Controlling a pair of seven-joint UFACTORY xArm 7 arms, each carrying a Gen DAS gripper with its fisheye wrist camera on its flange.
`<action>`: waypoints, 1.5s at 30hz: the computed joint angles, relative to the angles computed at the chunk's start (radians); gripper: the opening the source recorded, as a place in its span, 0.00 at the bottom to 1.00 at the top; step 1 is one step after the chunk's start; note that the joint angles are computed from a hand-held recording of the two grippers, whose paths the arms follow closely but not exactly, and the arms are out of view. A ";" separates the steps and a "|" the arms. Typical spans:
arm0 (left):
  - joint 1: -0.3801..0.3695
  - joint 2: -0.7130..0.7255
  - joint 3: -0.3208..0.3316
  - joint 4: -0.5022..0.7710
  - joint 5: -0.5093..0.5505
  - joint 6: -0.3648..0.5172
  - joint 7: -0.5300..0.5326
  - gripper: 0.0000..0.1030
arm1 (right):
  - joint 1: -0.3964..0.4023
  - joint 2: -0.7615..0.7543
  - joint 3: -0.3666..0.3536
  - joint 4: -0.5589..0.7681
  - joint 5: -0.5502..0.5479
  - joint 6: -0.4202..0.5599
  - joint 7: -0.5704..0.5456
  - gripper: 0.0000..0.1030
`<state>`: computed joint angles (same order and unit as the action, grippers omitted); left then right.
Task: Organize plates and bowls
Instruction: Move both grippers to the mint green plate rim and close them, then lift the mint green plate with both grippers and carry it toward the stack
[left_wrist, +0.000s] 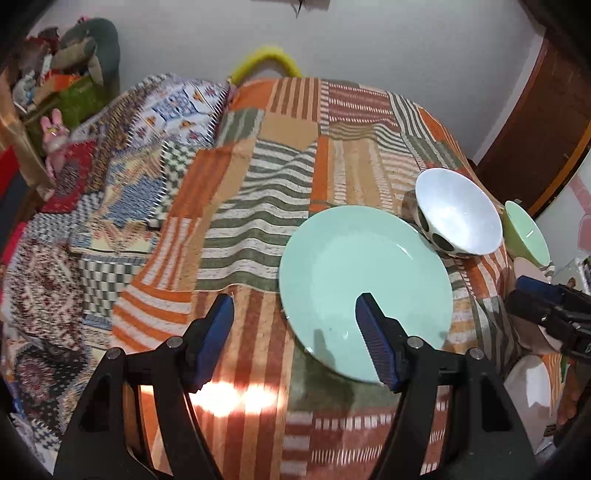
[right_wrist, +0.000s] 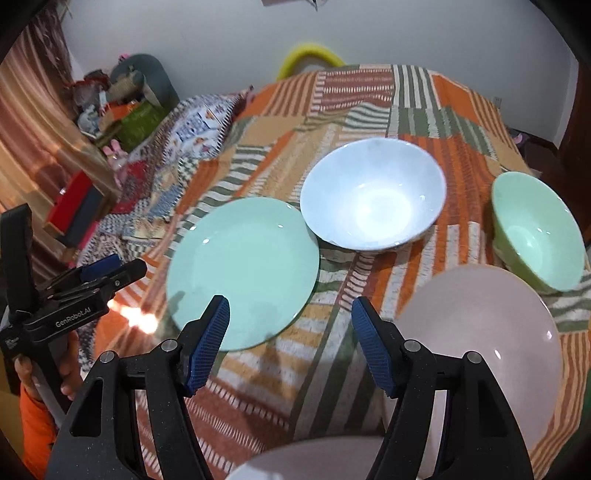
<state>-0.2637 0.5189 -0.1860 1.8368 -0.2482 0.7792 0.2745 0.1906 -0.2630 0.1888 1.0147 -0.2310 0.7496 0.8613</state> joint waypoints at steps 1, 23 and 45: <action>-0.006 0.026 0.003 0.030 0.007 0.010 -0.006 0.66 | -0.001 0.024 0.001 0.019 -0.002 0.011 -0.005 0.63; -0.036 0.356 -0.007 0.465 0.008 0.244 0.026 0.21 | 0.034 0.247 -0.063 0.180 0.047 0.140 -0.076 0.32; 0.069 0.091 -0.021 0.047 -0.088 0.147 0.165 0.20 | 0.052 0.269 -0.064 0.171 0.199 0.083 -0.217 0.29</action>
<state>-0.1946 0.6100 -0.2068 1.8838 -0.3363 0.9263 0.4400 0.2430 0.0056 0.1253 1.1853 -0.0322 0.8331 0.6445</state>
